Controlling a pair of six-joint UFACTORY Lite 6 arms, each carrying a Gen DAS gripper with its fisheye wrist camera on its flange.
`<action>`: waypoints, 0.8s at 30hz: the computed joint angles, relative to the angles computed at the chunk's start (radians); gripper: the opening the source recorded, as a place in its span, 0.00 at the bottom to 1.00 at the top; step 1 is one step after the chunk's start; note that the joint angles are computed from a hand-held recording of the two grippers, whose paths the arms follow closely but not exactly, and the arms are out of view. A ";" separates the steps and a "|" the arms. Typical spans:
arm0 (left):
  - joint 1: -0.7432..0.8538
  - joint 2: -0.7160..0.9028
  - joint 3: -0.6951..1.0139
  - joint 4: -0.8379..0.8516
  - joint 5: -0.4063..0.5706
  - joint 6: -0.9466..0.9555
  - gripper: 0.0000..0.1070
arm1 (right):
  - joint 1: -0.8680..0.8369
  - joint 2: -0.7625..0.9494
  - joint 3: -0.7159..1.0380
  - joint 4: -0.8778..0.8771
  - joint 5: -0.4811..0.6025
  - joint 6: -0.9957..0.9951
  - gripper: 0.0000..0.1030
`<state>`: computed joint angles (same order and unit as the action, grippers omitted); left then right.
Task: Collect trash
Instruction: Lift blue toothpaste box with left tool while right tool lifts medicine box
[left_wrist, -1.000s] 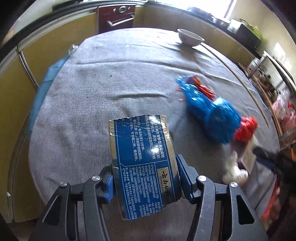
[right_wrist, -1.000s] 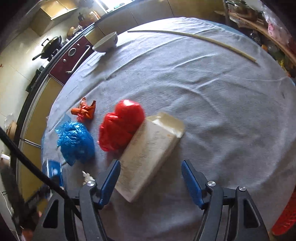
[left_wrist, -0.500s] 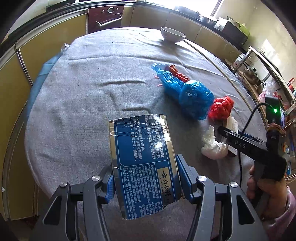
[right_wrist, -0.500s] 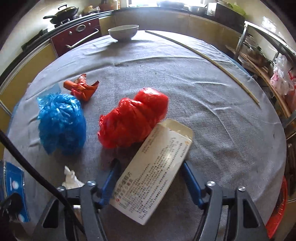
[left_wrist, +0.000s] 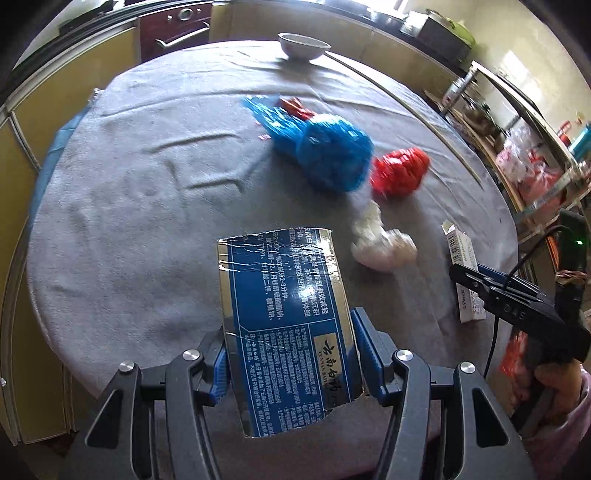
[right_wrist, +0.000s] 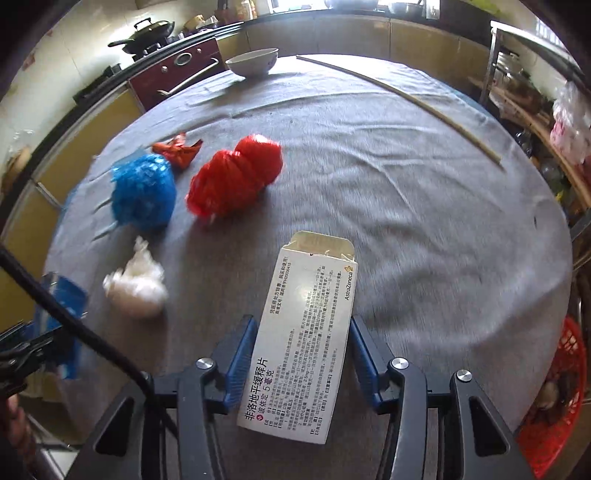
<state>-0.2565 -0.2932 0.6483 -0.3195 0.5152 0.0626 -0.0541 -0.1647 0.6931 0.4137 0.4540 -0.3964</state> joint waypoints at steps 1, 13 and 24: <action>-0.012 -0.002 -0.006 0.006 -0.002 -0.009 0.56 | -0.029 -0.036 -0.027 0.074 0.026 -0.089 0.51; -0.038 -0.060 -0.054 0.006 0.027 -0.042 0.66 | -0.015 -0.257 -0.188 0.103 0.079 -0.191 0.60; -0.144 -0.033 -0.057 0.126 -0.006 -0.226 0.68 | -0.013 -0.321 -0.240 0.038 0.066 -0.096 0.62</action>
<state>-0.4002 -0.3260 0.5914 -0.1931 0.5092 -0.1630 -0.0674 -0.4861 0.4534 0.4518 0.5202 -0.4929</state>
